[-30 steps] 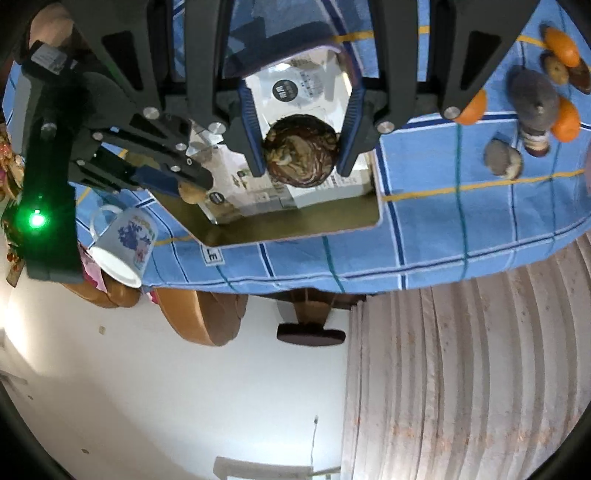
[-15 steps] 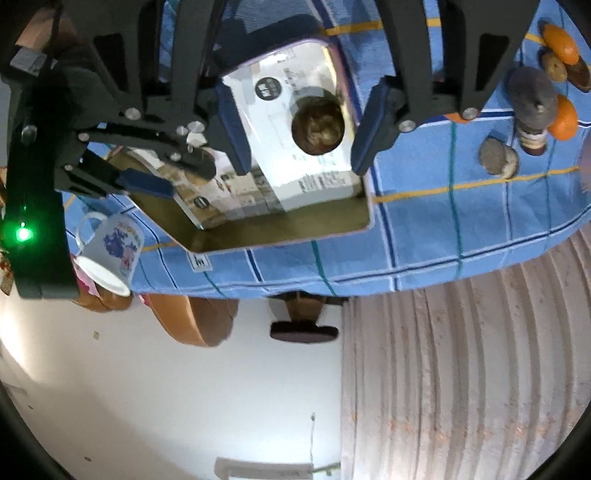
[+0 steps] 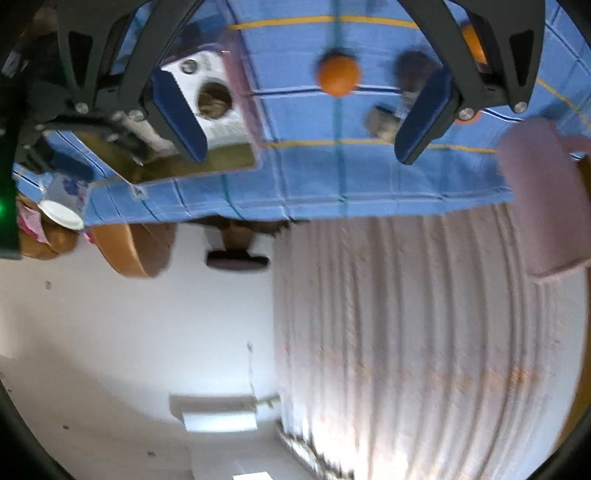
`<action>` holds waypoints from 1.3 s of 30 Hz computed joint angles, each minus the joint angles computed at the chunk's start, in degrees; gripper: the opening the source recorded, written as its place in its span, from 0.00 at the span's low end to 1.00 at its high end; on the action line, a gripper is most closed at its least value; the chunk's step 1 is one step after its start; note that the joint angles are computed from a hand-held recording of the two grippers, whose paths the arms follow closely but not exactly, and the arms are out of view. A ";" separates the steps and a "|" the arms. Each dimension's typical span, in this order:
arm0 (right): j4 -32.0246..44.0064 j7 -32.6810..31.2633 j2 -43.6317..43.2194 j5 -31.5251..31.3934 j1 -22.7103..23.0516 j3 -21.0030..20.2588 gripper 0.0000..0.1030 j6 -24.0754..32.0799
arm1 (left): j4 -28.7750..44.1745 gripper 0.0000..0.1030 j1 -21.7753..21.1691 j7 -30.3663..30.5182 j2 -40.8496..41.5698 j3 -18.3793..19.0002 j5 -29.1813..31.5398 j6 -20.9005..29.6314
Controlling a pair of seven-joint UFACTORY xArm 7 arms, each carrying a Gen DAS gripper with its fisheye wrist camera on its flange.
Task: Organize fruits
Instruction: 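Withdraw both tools from the tin back toward the remaining fruits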
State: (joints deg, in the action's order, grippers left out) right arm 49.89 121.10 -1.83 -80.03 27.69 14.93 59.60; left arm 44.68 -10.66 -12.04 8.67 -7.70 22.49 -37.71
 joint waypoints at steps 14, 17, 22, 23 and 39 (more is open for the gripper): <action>1.80 7.11 3.56 -4.53 8.70 4.32 0.86 27.37 | -7.94 1.00 -2.90 17.40 1.18 1.76 -19.63 -22.79; 2.83 5.22 4.89 -4.74 10.98 4.45 0.99 30.66 | -9.94 1.00 -2.61 17.44 1.18 1.76 -19.90 -28.54; 3.80 2.61 5.74 -4.71 12.02 3.16 0.99 29.52 | -11.60 1.00 -0.73 14.42 1.68 2.40 -14.63 -35.80; 3.65 2.03 5.35 -4.53 11.64 2.69 0.99 27.50 | -11.38 1.00 -0.44 13.90 1.52 2.47 -13.93 -34.91; 1.32 7.86 2.24 -9.90 7.24 2.41 0.99 5.41 | -1.16 1.00 11.44 -11.13 -1.97 6.94 12.99 -7.16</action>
State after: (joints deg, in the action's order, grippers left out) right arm 51.21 128.95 0.40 -89.92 34.93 17.35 65.01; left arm 43.51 0.78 -23.17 6.70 -0.76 35.48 -44.88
